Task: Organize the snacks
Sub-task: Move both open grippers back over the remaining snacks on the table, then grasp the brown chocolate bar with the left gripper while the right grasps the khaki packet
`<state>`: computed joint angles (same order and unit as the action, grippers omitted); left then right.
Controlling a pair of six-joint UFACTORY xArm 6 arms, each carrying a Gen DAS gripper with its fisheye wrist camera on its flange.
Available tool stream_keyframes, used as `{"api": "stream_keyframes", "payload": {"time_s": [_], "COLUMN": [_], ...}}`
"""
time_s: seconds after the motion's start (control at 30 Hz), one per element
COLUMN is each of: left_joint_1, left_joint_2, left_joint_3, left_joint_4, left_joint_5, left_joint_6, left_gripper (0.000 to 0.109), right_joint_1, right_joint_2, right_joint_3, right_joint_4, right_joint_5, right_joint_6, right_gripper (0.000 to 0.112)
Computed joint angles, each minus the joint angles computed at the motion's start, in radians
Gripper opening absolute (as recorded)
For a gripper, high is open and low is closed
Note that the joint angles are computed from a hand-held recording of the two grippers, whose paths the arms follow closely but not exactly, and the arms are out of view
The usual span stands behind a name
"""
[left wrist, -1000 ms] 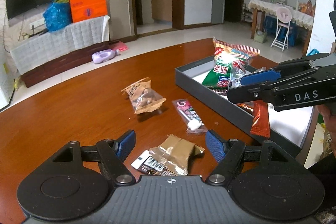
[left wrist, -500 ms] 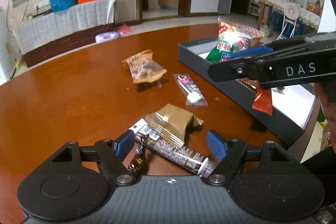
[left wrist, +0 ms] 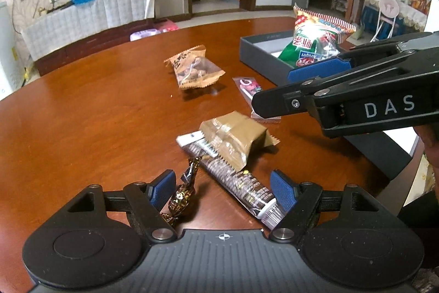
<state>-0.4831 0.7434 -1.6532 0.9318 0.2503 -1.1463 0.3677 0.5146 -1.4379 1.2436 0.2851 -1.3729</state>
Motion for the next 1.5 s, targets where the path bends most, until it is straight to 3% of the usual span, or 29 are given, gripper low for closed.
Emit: {"api": "stream_keyframes", "payload": {"time_s": [0.97, 1.07, 1.3, 1.4, 1.5], "left_joint_1": [0.000, 0.000, 0.000, 0.001, 0.001], "left_joint_2": [0.042, 0.045, 0.049, 0.047, 0.045], "left_joint_3": [-0.049, -0.056, -0.064, -0.061, -0.056], "left_joint_4": [-0.041, -0.033, -0.033, -0.039, -0.076], "left_joint_5": [0.013, 0.015, 0.017, 0.010, -0.005], "left_joint_6": [0.048, 0.040, 0.034, 0.045, 0.088], "left_gripper": [0.074, 0.067, 0.065, 0.056, 0.039], "right_joint_1": [0.020, 0.022, 0.023, 0.021, 0.019], "right_joint_2": [0.196, 0.208, 0.227, 0.224, 0.217], "right_joint_3": [-0.169, -0.181, -0.199, -0.196, -0.189], "right_joint_4": [-0.198, -0.170, -0.140, -0.122, -0.098], "right_joint_5": [0.026, 0.020, 0.021, 0.025, 0.025], "right_joint_6": [0.291, 0.269, 0.233, 0.216, 0.192], "right_gripper": [0.058, 0.058, 0.057, 0.050, 0.045]}}
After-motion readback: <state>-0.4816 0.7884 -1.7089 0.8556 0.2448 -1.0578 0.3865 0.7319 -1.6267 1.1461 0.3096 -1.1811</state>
